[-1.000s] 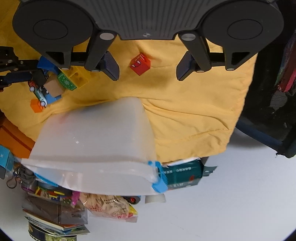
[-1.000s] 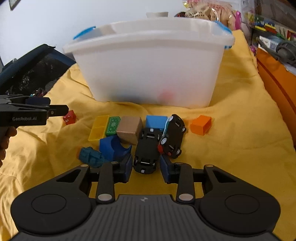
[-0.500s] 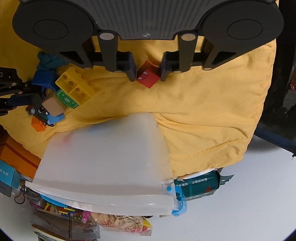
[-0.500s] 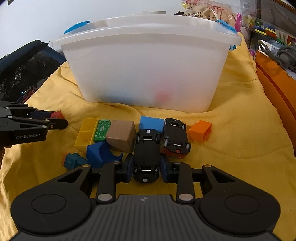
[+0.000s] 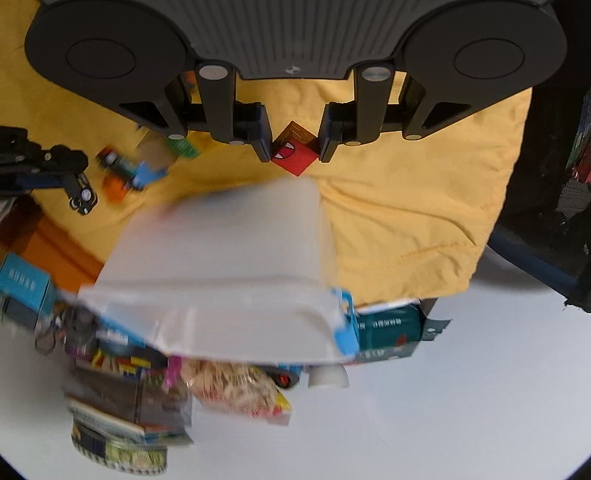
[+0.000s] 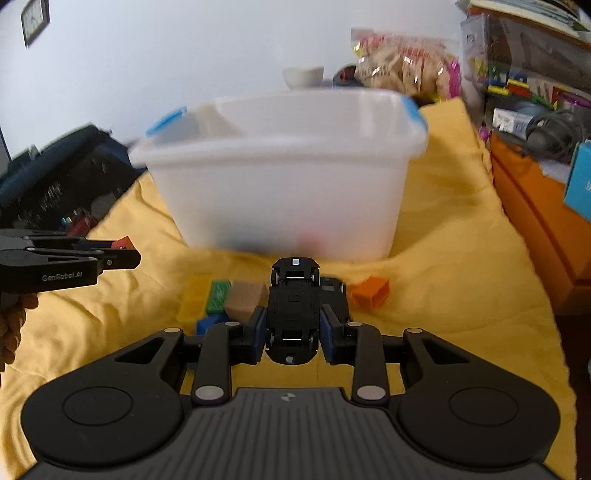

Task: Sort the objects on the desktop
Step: 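Carry the red cube and black car over the bin and open both tools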

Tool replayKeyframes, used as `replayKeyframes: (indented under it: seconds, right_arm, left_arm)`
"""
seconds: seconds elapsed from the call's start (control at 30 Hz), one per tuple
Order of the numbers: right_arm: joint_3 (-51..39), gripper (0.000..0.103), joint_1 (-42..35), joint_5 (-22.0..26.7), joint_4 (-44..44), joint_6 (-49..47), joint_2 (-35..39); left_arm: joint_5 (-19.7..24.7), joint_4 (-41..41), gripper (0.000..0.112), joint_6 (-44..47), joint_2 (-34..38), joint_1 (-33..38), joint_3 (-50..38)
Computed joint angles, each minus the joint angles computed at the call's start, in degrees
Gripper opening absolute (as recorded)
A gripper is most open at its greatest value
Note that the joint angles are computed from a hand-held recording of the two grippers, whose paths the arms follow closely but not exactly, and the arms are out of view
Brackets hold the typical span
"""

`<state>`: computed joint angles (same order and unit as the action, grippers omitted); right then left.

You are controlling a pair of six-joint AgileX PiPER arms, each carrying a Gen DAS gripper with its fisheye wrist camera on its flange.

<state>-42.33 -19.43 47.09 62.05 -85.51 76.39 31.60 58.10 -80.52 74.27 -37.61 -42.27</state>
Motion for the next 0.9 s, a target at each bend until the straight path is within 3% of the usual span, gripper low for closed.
replayKeyframes:
  seconds: [0.17,0.27,0.6,0.9]
  right_arm:
    - [-6.32,0.033,-2.66,6.56,0.44,4.31,-0.33]
    - [-12.41,0.033,-1.90,8.14,0.89,8.39,1.38]
    - [-30.60,0.033,6.30,2.97,-1.38,16.05,11.55]
    - [-38.23,0.033,12.68,-0.52,-9.34,21.92,18.43]
  left_arm:
    - [4.88,-7.62,0.030,6.93,-3.15,-0.37,-6.80]
    - [5.92,-10.41,0.030,11.54,-2.66,0.78,-12.01]
    - [4.88,-17.61,0.030,25.17,7.57,6.42,-30.42]
    - [4.85,-24.66,0.030,33.20,16.66,10.18,-40.54]
